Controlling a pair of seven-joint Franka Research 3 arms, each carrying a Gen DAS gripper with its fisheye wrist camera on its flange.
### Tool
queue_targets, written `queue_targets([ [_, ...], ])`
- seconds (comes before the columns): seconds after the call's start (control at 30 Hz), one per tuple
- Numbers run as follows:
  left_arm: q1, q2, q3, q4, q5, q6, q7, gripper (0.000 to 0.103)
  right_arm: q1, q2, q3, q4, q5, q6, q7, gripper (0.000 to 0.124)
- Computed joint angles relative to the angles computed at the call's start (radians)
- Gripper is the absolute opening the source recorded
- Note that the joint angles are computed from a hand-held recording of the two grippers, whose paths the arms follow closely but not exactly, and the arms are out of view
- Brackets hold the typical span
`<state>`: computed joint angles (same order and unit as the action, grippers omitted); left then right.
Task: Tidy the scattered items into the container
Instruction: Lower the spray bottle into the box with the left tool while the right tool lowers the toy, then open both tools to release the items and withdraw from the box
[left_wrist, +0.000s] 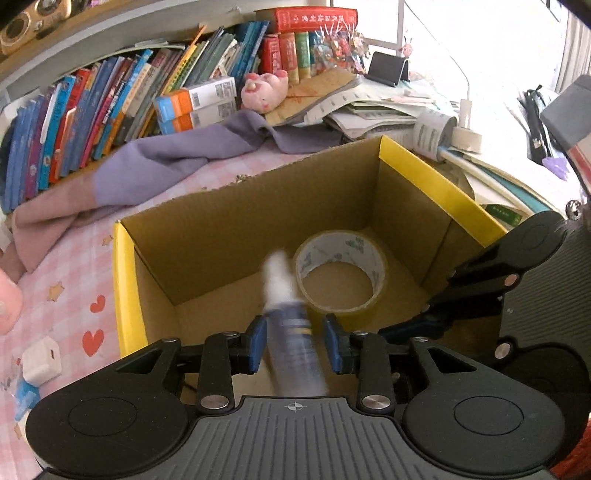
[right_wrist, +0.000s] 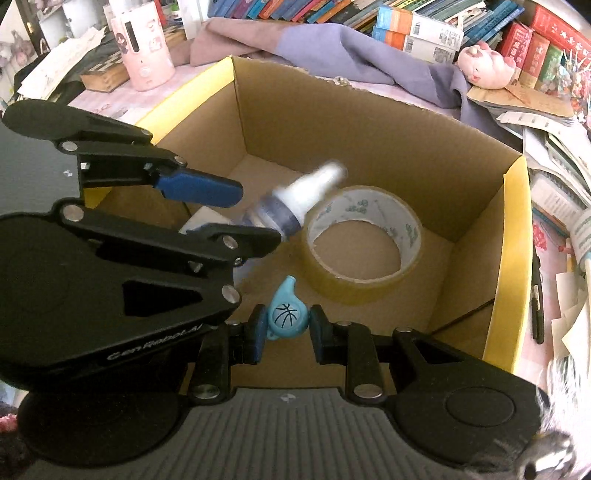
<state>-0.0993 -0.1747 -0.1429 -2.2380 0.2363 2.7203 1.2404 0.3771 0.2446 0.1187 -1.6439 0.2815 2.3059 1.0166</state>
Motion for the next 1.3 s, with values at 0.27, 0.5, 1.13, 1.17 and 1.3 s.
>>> queue_targets([
  [0.27,0.019,-0.068,-0.007,-0.067,0.061,0.091,-0.08,0.061,-0.003,-0.031,0.001,-0.046,0.03,0.066,0.015,0.047],
  [0.5,0.074,-0.154,-0.043,-0.13,0.172,0.155,-0.215,0.082,-0.003,-0.109,0.009,-0.152,0.087,0.195,0.028,0.065],
  [1.13,0.151,-0.533,-0.026,-0.399,0.241,0.21,-0.287,0.099,0.038,-0.33,0.059,-0.457,-0.162,0.614,0.524,0.077],
  [1.17,0.144,-0.556,-0.016,-0.416,0.233,0.204,-0.277,0.1,0.03,-0.34,0.069,-0.47,-0.204,0.625,0.576,0.077],
  [1.3,0.126,-0.649,0.013,-0.488,0.198,0.176,-0.25,0.1,-0.012,-0.384,0.122,-0.52,-0.379,0.655,0.769,0.078],
])
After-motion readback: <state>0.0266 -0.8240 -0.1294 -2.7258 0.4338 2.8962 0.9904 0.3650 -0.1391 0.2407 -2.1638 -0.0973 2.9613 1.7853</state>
